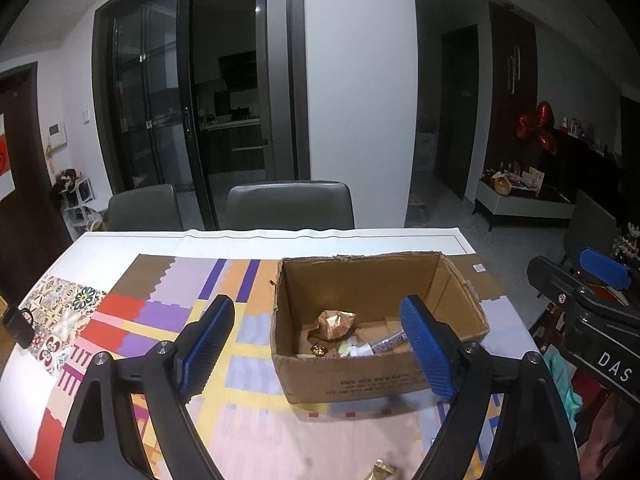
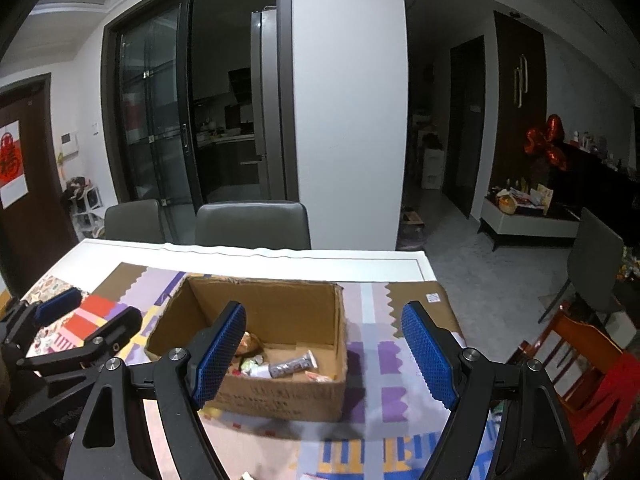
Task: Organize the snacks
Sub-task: 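Withdraw both open tools from the box toward the last two snacks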
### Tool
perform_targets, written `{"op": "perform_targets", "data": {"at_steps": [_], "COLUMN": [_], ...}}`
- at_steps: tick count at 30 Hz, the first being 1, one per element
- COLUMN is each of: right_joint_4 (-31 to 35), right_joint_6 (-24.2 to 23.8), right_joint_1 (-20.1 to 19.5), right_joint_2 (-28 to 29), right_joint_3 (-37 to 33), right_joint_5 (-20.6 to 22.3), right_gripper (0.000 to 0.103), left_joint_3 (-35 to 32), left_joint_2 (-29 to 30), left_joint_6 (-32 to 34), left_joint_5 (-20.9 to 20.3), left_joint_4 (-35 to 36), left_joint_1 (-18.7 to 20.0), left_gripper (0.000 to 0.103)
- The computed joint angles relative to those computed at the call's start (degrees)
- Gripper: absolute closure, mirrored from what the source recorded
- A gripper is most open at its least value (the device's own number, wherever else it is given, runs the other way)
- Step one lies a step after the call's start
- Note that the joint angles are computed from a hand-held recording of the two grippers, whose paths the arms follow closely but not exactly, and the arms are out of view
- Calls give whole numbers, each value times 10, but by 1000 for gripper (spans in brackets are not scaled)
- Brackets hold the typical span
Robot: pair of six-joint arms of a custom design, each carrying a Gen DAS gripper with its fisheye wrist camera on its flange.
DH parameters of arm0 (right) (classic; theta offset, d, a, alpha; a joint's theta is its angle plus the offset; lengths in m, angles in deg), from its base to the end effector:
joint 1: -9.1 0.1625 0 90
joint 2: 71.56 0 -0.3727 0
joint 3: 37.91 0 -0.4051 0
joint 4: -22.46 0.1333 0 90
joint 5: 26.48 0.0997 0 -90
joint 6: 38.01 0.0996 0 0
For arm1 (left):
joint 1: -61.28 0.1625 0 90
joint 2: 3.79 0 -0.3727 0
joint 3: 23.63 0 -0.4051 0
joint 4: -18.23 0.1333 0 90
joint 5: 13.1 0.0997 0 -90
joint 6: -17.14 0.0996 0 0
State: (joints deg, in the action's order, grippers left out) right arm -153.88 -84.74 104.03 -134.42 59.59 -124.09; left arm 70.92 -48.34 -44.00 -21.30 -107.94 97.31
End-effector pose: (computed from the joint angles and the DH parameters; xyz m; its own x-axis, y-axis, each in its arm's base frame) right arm 0.1749 -0.6299 0.2810 -0.6442 -0.4370 0.6277 -0.7621 0.4366 -0.4782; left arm -0.3645 -0.5519 0.0760 -0.6359 -0.3774 -0.6732 0.4731 0.4986 -0.7263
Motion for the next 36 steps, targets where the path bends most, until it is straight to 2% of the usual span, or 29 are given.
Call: {"op": "perform_targets", "data": {"at_steps": [10, 22, 36], "right_joint_4": [-21, -47, -56], "right_joint_6": [2, -10, -22], "right_joint_1": [-18, -45, -66], "right_joint_2": [-34, -75, -96], "right_joint_3": [44, 110, 146], "right_joint_5": [2, 6, 4], "right_gripper": [22, 22, 22], "left_joint_3": [19, 51, 88], "left_joint_2": [-4, -3, 15], "left_joint_6": [-69, -110, -61], "left_joint_5": [-2, -21, -45], "left_joint_4": [62, 78, -5], "left_joint_1": [-20, -37, -44], "left_gripper": [15, 15, 15]}}
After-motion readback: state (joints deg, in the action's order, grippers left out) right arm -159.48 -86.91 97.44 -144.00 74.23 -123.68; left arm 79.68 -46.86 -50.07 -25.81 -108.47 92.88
